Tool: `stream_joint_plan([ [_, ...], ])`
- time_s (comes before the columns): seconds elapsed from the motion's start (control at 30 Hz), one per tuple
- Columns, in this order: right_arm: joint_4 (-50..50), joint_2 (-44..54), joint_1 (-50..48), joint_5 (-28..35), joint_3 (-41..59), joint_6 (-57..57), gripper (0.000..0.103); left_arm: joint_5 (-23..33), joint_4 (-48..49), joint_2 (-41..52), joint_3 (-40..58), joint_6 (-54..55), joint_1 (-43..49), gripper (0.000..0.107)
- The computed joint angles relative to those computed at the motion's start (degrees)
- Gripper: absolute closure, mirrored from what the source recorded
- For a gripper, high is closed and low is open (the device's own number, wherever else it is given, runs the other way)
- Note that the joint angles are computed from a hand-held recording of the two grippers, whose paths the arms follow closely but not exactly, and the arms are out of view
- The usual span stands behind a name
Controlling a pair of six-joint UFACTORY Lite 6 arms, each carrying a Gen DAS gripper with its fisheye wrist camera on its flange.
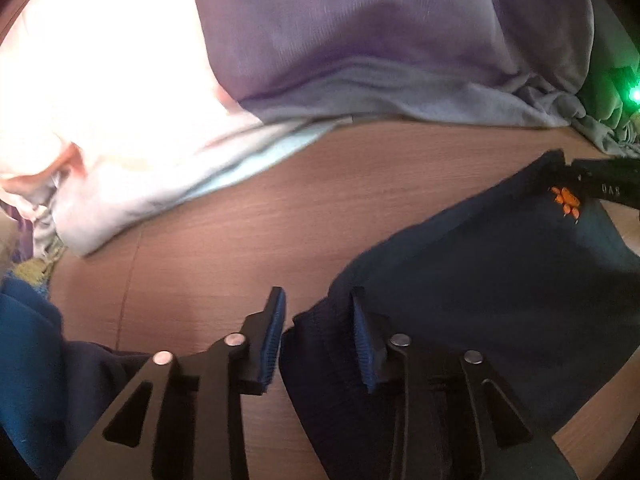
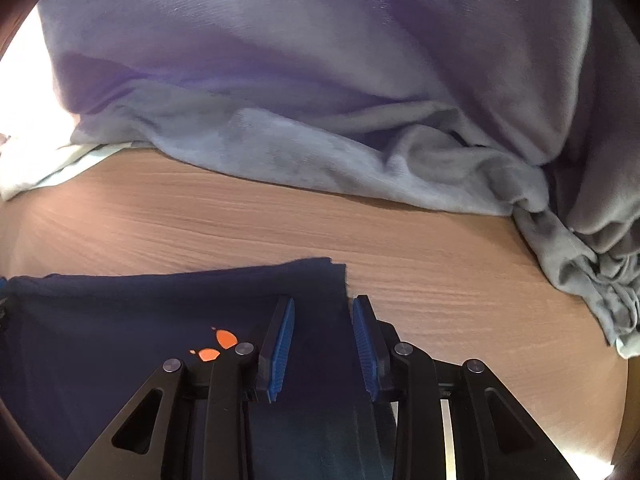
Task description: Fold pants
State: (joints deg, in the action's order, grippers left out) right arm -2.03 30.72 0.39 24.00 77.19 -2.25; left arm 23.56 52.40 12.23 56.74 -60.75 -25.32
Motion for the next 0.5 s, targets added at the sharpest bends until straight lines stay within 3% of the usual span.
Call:
stream_joint_plan([
  [0.07, 1.91, -2.36, -0.65, 0.16, -1.68, -1.55, 0.069, 1.03, 3.47, -3.61, -1.65, -3.79, -1.4, 0.055],
  [0.17, 7.98, -9.13, -2.99, -0.76, -6.39, -8.46, 0.054, 4.87, 7.46, -9.16, -3.65, -7.19, -5.07, 0.052],
  [0.33, 19.73, -22.22, -6.86, 0.49, -14.05, -21.32, 0.054, 7.4, 3.2, -16.14, -6.27, -4.75, -10.48, 0.052],
  [0.5, 25.51, -36.43, -11.0, 5.02, -23.36, -31.51, 0.054, 12.51, 4.12, -20.81, -9.96, -11.84, -19.7, 0.052],
])
